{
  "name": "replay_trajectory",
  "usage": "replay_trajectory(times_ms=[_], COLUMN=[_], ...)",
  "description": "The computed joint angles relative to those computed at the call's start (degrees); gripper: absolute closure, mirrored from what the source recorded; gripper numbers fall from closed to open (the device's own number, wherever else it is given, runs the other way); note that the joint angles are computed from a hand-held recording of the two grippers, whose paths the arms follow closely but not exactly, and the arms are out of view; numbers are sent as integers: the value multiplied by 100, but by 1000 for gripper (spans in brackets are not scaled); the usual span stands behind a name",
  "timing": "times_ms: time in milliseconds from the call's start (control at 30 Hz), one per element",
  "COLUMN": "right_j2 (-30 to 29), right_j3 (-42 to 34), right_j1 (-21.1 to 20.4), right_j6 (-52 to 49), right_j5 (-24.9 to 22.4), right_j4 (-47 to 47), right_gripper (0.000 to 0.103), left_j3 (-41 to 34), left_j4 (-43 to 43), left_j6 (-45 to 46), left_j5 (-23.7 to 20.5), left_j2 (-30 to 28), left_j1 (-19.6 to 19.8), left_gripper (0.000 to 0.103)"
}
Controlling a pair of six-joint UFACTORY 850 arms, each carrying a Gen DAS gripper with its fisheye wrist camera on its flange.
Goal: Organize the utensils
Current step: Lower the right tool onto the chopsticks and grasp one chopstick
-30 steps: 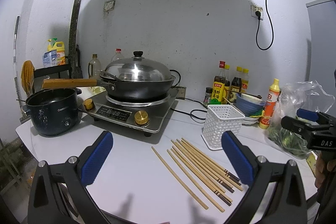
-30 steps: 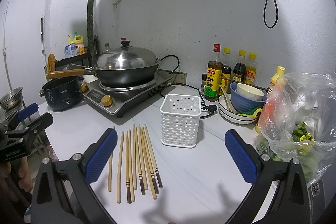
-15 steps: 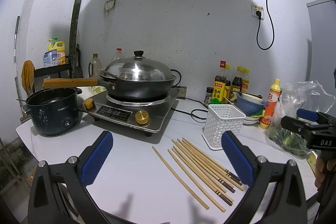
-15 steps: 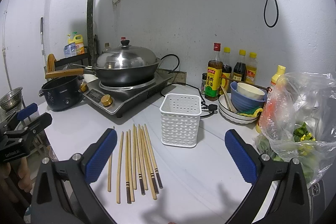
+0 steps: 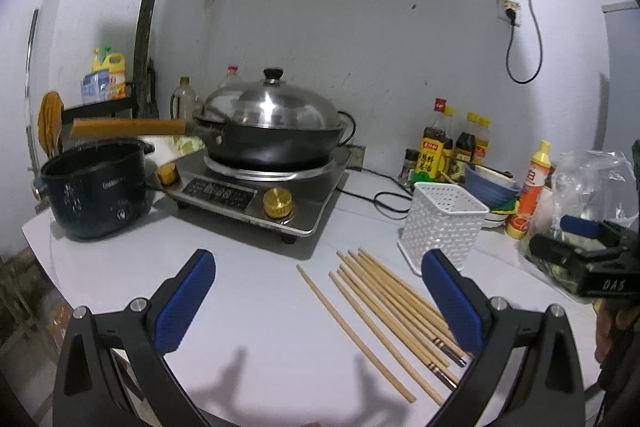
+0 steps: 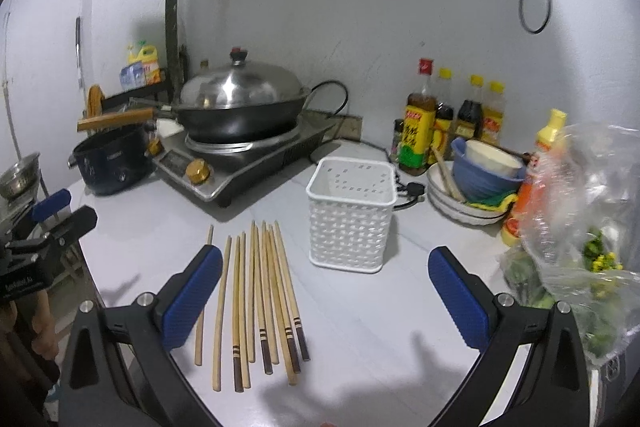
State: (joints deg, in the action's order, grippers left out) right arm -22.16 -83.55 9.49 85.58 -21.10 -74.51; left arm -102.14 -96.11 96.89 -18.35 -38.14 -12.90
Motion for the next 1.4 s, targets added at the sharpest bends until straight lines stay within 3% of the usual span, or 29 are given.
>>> replay_trajectory(times_ms=[200, 267, 333, 567, 800, 967, 1200, 1300, 1400], right_j2=[-692, -959, -1274, -2207, -2732, -2851, -2934, -2871, -2744], right_j3=[-687, -982, -1344, -2424, -3107, -3231, -3285, -3160, -2929], right_j1=[-168, -217, -256, -359, -382, -419, -445, -454, -482], right_j6=[-1787, -2696, -3689, -5861, -6338, -6661, -7069, -7188, -7331], right_j5=[211, 176, 22, -494, -899, -1032, -968, -838, -655], right_j4=[1656, 2518, 3430, 5361, 5760, 6080, 6412, 6456, 6637], right_gripper=[3, 12, 26, 51, 75, 79, 84, 96, 97], left_j3=[-616, -810, -1013, -1466, -1921, -1978, -2076, -2400, -2623], left_j4=[1410, 1898, 2450, 3539, 4500, 4728, 5741, 6479, 6831], left_j6=[-1570, -2073, -2636, -3716, -4634, -4816, -5661, -6232, -6370], left_j5=[30, 16, 48, 202, -5, -26, -4, -327, -609], left_j2=[-463, -610, -766, -1149, -1476, -1524, -1584, -1778, -1926], left_j1=[39, 42, 35, 18, 33, -1, -88, -150, -230], left_gripper=[0, 0, 0, 0, 0, 0, 0, 0, 0])
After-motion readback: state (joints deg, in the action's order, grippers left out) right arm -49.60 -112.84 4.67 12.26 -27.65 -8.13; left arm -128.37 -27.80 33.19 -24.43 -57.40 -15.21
